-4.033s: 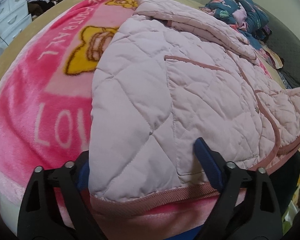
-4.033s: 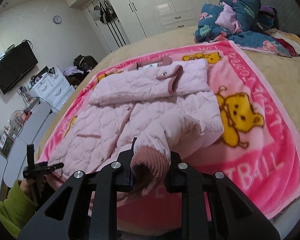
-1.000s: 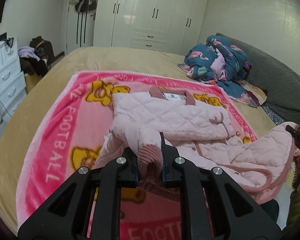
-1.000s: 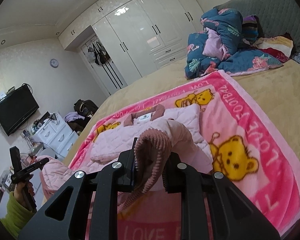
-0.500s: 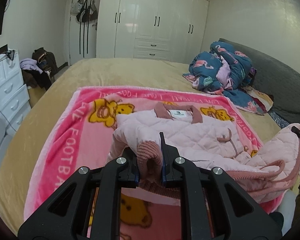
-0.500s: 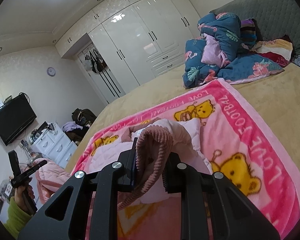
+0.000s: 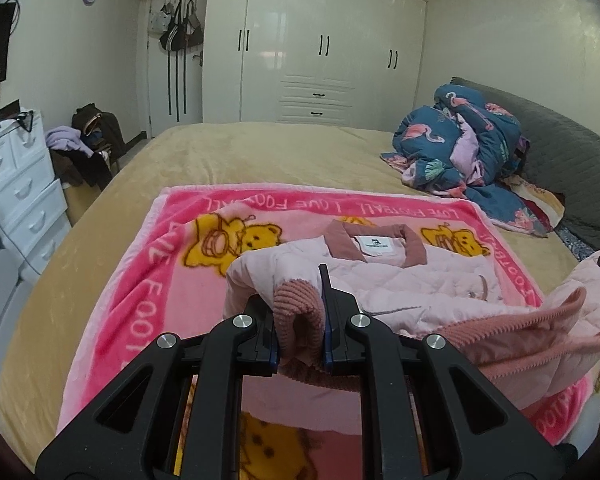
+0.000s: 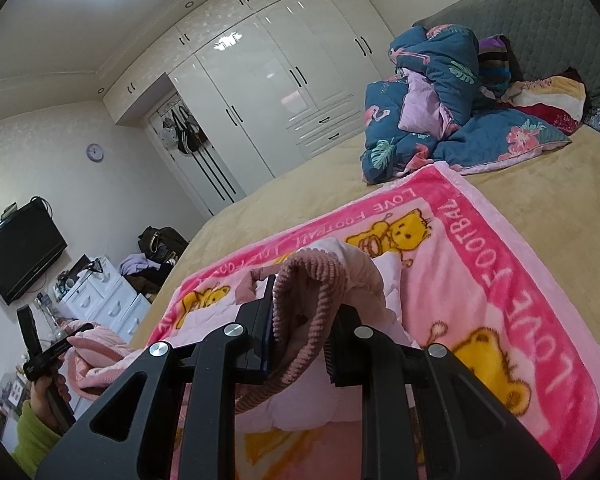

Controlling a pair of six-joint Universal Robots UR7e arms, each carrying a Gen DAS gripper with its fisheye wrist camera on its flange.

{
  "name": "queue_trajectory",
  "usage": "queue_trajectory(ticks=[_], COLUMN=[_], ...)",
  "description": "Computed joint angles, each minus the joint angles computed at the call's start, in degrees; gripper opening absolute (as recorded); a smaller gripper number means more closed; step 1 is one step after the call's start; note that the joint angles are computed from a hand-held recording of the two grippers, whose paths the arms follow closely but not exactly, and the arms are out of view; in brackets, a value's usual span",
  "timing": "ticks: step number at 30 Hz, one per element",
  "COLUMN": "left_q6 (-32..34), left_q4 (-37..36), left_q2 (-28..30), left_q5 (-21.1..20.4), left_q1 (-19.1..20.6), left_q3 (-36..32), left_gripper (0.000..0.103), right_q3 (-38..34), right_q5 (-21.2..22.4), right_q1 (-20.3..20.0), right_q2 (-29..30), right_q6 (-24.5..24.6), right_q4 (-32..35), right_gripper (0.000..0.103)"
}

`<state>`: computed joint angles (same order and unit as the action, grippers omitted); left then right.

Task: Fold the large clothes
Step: 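Lift the held hem with both grippers and fold it toward the collar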

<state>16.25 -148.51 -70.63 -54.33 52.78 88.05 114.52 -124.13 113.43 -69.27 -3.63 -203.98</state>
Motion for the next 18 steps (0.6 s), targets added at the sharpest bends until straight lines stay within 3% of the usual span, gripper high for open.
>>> queue_trajectory(ticks=[18], left_q6=[2.8], left_q4=[-2.1], left_q2=[7.6], left_q5=[3.2], left_q1=[2.4], left_q3=[-6.0], left_gripper=[0.01], right_q3=[-4.3], right_q5=[5.9], right_q1=[-6.7], right_q2=[3.1], right_q6=[2.6], right_q4=[1.4], right_gripper=[0.019])
